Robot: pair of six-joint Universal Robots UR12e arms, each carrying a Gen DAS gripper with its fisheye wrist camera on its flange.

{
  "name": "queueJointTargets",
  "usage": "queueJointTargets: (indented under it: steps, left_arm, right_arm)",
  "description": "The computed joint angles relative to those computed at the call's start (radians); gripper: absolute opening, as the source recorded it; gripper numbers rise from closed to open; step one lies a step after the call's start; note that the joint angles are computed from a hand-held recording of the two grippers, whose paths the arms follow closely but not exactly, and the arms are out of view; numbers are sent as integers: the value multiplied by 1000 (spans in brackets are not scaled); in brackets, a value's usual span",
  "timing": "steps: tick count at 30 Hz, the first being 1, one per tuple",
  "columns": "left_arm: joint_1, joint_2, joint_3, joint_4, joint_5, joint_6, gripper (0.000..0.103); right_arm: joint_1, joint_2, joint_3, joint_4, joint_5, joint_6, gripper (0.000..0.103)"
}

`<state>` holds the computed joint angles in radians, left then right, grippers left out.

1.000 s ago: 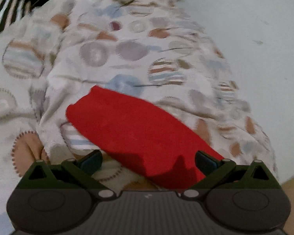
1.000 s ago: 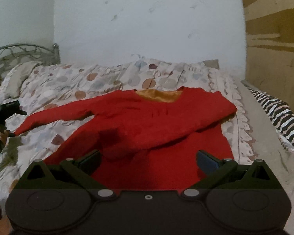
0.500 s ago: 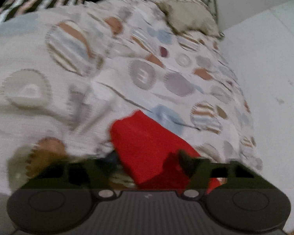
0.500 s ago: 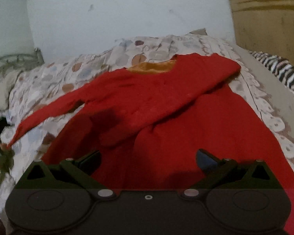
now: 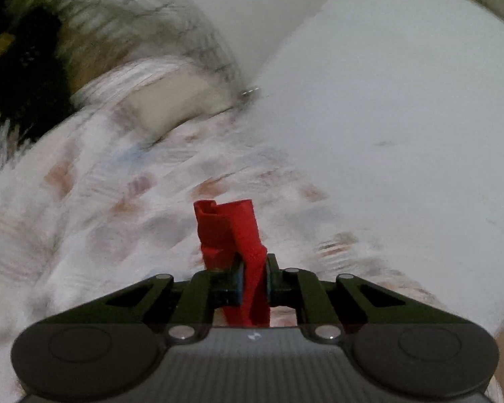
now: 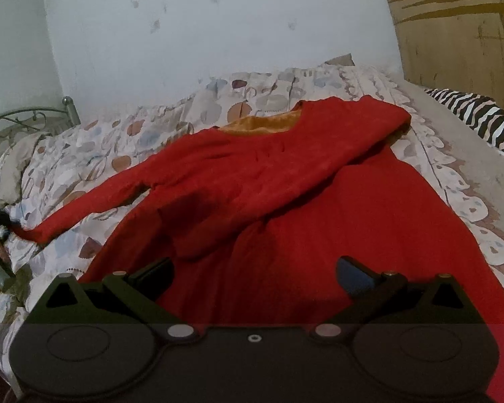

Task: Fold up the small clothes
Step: 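Grasp the other sleeve end with the left gripper and lift it, then fold the held sleeve across the shirt body with the left gripper and release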

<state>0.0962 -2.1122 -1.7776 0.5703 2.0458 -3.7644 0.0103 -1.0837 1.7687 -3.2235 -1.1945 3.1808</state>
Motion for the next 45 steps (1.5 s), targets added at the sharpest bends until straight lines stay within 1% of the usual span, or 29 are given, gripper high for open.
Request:
queueJointTargets:
  steps: [1, 2, 3, 4, 6, 8, 10, 13, 15, 19, 21, 24, 26, 28, 30, 31, 34, 35, 36, 37, 38, 40, 42, 43, 45]
  left_arm:
    - [-12, -4, 23, 41, -12, 91, 11]
    - [-23, -9, 42, 74, -27, 157, 11]
    - [-34, -13, 62, 109, -57, 223, 11]
    - [-42, -16, 80, 130, -89, 264, 11]
    - [-55, -21, 110, 165, -194, 332, 11]
    - [-70, -28, 142, 177, -293, 387, 11]
    - [-82, -35, 168, 172, -386, 427, 11]
    - [-106, -50, 213, 122, -525, 483, 11]
    - [-120, -60, 234, 77, -598, 497, 11]
    - [-149, -87, 268, -37, -743, 464, 11]
    - [-160, -98, 273, -85, -787, 471, 11]
    - [-178, -113, 264, -151, -826, 510, 11]
    - [-177, -121, 261, -216, -867, 529, 11]
    - [-186, -114, 236, -264, -879, 554, 12]
    - [-180, -114, 235, -335, -898, 577, 13]
    - [-194, -102, 216, -350, -886, 581, 14]
    - [-197, -94, 210, -413, -864, 601, 21]
    - [-202, -88, 206, -427, -859, 601, 33]
    - [-206, -82, 201, -434, -855, 592, 48]
    - [-203, -78, 193, -430, -859, 581, 57]
    - [-204, -72, 183, -423, -857, 574, 70]
    - [-204, -56, 164, -415, -846, 579, 78]
    - [-205, -33, 131, -402, -826, 583, 89]
    - [-207, -22, 116, -396, -802, 581, 91]
    - [-211, 2, 89, -402, -714, 582, 95]
  right_arm:
    - [0, 0, 1, -5, -1, 2, 103]
    - [0, 0, 3, -13, -1, 5, 103]
    - [-1, 0, 6, -25, -1, 12, 103]
    - [-3, 0, 10, -41, -1, 22, 103]
    - [-7, -1, 17, -72, -2, 46, 103]
    - [-10, -3, 22, -104, -11, 68, 103]
    - [-16, -7, 28, -141, -22, 82, 103]
    - [-27, -15, 33, -175, -52, 80, 103]
    - [-36, -21, 36, -185, -89, 70, 103]
    - [-57, -26, 41, -202, -146, 82, 103]
    - [-69, -26, 46, -209, -177, 93, 103]
    - [-79, -28, 55, -204, -225, 108, 103]
    - [-85, -30, 59, -197, -256, 128, 103]
    - [-91, -30, 63, -190, -270, 140, 103]
    - [-94, -31, 68, -181, -280, 143, 103]
    - [-96, -30, 70, -179, -281, 143, 103]
    - [-97, -27, 70, -171, -278, 143, 103]
    - [-97, -25, 68, -166, -276, 143, 103]
    - [-96, -23, 66, -163, -274, 144, 103]
    - [-95, -24, 67, -160, -271, 144, 103]
    - [-94, -23, 65, -158, -267, 144, 103]
    - [-90, -22, 61, -158, -261, 138, 103]
    - [-86, -20, 57, -159, -256, 127, 103]
    - [-84, -19, 53, -158, -253, 123, 103]
    - [-81, -16, 43, -149, -239, 115, 103]
